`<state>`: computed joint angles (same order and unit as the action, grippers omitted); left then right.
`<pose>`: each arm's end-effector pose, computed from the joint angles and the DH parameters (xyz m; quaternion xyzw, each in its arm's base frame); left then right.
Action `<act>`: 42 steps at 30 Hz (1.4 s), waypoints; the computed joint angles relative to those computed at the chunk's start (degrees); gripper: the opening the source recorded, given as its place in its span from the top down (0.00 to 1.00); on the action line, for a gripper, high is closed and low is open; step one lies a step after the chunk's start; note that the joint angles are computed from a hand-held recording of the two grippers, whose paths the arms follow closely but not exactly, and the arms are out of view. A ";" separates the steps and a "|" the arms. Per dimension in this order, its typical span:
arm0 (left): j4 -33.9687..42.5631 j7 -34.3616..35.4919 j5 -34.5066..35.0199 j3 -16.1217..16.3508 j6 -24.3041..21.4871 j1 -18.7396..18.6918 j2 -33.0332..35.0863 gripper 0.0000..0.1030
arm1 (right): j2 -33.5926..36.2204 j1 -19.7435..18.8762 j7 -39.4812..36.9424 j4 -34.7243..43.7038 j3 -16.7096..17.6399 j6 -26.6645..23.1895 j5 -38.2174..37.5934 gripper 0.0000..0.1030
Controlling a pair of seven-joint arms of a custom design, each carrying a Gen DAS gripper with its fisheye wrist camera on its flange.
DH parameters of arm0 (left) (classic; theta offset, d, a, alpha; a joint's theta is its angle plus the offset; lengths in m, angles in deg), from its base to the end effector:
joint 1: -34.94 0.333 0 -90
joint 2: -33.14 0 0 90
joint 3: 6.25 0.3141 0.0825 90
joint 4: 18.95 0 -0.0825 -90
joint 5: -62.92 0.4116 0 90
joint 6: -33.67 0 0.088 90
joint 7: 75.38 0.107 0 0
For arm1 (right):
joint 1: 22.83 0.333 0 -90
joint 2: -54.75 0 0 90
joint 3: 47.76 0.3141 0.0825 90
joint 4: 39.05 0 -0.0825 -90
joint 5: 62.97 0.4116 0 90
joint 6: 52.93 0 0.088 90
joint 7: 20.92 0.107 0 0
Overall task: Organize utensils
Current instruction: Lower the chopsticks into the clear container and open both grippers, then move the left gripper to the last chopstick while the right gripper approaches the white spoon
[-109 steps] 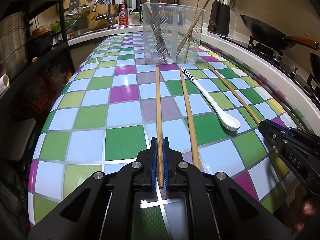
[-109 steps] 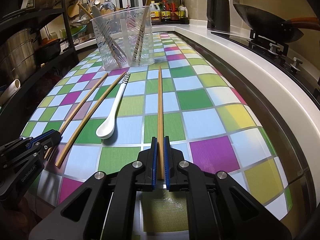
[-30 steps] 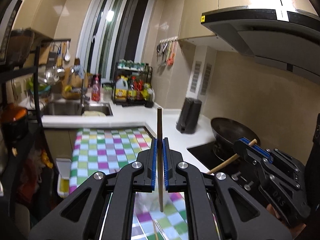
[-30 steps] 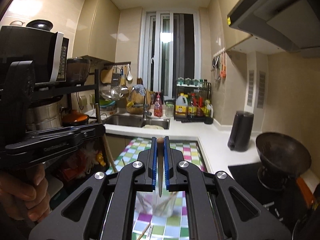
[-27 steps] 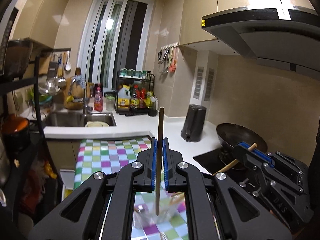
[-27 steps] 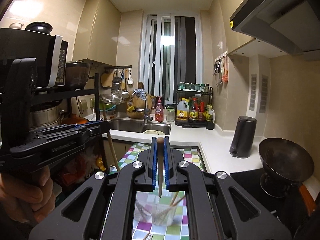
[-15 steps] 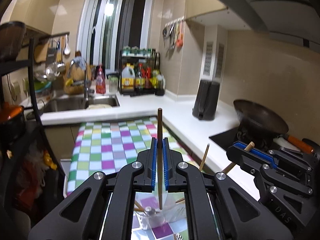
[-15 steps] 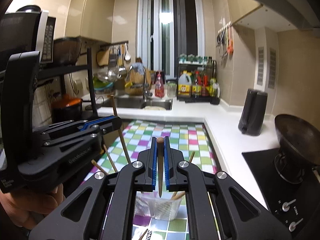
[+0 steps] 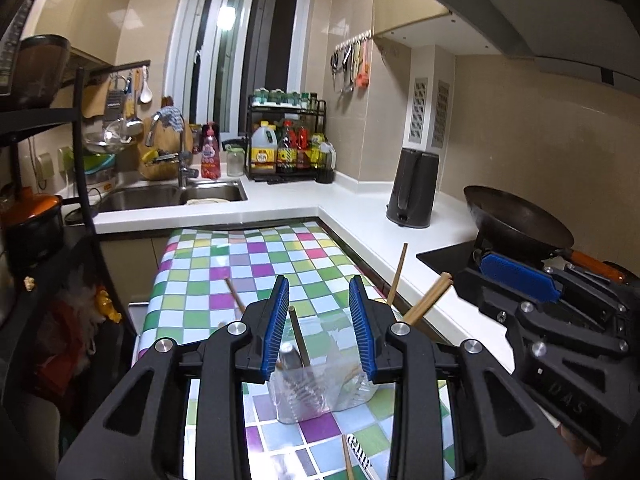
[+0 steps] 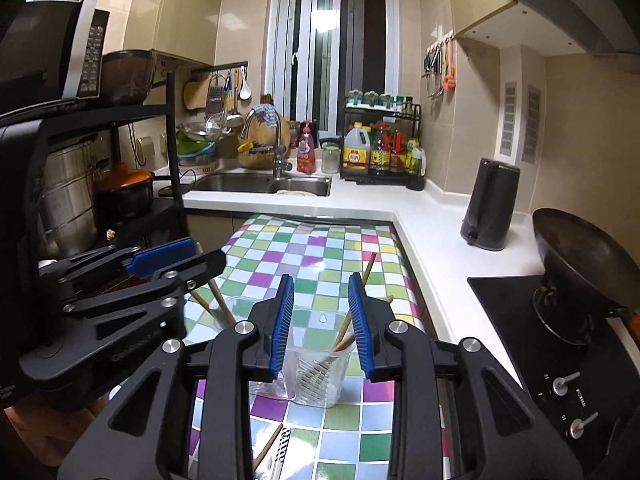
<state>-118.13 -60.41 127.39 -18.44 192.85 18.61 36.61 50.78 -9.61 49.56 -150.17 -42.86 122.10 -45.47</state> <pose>0.5565 -0.3433 0.6231 -0.5659 0.5986 -0.4474 0.3483 0.5860 0.1688 0.6473 -0.6846 0.4668 -0.3301 0.4522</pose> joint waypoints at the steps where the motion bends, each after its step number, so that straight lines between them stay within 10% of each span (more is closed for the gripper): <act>1: -1.33 -1.77 1.39 -0.07 -0.38 -0.26 -1.33 0.70 | -0.96 0.39 -1.20 -0.97 -0.24 0.70 1.28 0.72; 15: -25.33 -15.37 3.99 -7.07 -1.02 2.76 -20.71 0.82 | -19.66 7.09 -12.93 -22.40 -2.65 6.68 19.20 0.72; 21: -31.50 -17.19 -0.19 -9.02 -0.73 2.82 -23.15 0.83 | -25.02 10.67 -14.47 -30.21 -5.17 5.81 23.13 0.92; 32: -35.20 -18.85 -2.63 -10.11 0.69 0.02 -16.78 0.83 | -19.15 12.56 -13.38 -31.61 -8.84 -6.68 32.81 0.78; 42: -34.03 -17.95 -3.59 -8.74 0.43 -2.58 -12.73 0.81 | -12.82 6.81 -9.39 -29.10 -4.66 -13.14 37.03 0.74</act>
